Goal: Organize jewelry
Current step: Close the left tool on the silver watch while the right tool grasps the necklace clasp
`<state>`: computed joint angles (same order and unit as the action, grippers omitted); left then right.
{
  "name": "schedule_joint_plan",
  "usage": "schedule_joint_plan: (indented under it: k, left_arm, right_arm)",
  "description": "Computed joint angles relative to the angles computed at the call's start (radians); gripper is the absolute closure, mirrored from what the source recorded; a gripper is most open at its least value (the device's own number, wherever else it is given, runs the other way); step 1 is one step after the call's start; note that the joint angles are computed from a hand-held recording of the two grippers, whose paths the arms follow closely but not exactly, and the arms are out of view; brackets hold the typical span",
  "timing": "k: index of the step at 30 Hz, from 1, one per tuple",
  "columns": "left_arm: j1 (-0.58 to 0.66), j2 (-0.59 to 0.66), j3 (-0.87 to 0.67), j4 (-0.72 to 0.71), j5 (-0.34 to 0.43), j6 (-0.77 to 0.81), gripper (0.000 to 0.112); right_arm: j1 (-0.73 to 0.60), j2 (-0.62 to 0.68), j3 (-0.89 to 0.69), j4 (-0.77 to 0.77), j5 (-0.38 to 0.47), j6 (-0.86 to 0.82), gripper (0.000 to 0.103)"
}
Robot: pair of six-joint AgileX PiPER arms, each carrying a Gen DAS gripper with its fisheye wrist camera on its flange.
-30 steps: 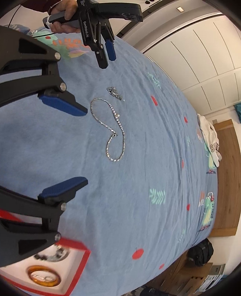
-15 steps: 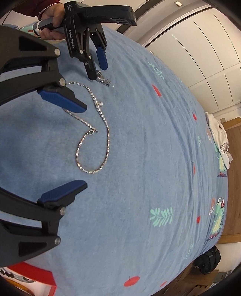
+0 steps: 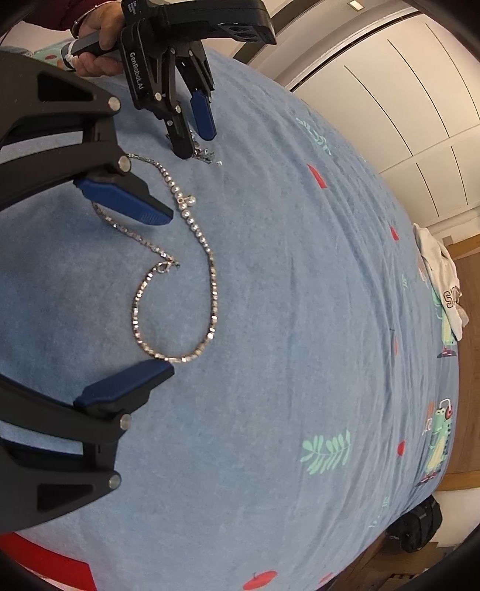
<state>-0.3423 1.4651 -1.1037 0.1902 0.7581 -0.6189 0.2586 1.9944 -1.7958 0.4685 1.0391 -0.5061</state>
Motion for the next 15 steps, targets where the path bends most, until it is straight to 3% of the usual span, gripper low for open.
schedule_joint_plan:
  k: [6,11,15]
  left_arm:
    - [-0.005,0.015,0.002,0.026,-0.021,-0.029,0.063]
    - [-0.018,0.034,-0.015,0.063,-0.018,-0.056,0.087]
    - [-0.028,0.038,-0.018,0.082,-0.015,-0.069,0.088]
  right_arm:
    - [0.012,0.027,-0.026,-0.041,-0.001,0.016,0.028]
    - [0.013,0.024,-0.002,-0.03,-0.022,0.023,0.029]
    - [0.02,0.017,0.009,-0.042,-0.028,0.011,0.032]
